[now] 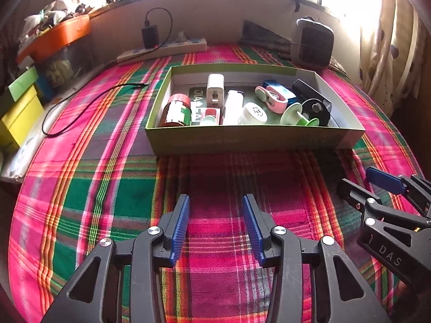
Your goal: Organize rigid objects
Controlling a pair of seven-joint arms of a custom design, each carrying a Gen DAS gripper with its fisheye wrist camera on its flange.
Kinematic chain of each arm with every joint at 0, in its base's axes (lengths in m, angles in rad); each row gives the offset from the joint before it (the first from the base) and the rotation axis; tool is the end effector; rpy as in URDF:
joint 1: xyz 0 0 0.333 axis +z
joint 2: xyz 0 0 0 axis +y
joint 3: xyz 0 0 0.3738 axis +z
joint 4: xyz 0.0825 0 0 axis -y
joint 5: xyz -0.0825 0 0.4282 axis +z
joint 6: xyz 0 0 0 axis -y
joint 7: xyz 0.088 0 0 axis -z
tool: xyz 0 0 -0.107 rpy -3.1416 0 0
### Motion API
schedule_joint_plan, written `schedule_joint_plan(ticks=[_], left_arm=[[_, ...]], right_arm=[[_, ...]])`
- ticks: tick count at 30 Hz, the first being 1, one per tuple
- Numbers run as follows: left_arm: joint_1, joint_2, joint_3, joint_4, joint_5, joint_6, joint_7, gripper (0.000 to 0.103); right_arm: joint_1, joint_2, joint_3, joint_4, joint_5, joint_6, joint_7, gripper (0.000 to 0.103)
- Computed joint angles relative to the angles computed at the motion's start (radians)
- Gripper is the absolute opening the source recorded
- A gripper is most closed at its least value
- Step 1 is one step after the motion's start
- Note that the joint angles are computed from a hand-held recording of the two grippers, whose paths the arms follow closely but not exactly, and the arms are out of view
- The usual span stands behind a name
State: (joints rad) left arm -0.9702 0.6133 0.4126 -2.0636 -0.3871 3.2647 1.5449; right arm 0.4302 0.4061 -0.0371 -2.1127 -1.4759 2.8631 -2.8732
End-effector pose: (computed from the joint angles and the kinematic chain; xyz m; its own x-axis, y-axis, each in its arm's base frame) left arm 0.5857 -0.3488 0.2408 -0.2661 -0.9638 -0.0198 -0.7494 0.2197 -0.6246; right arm 0.5500 0.2882 0.2433 -0.0600 -0.9979 0.0231 -0.7916 0.0335 -0.6102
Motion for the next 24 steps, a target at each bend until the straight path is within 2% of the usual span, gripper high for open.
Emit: schedule_joint_plan(ticks=[2,5,8,24], left_arm=[[-0.007,0.004,0.006,0.002,-0.001,0.002,-0.001,0.042],[0.000,0.005,-0.003,0.007,-0.005,0.000,-0.005,0.045],[-0.022,0.015,0.019,0.016,-0.002,-0.011,-0.014,0.049],[-0.016,0.014,0.018,0.015,0.024,-0.010,-0.039,0.049]], right_arm=[[0.001,0.002,-0.003,0.001,-0.008,-0.001,0.015,0.058],[-0.005,0.004,-0.003,0.003,-0.016,0.010,0.028,0.059],[-0.007,0.006,-0.002,0.005,-0.017,0.010,0.024,0.060],[-0.003,0.010,-0.006,0.010,-0.005,0.013,0.010,0.064]])
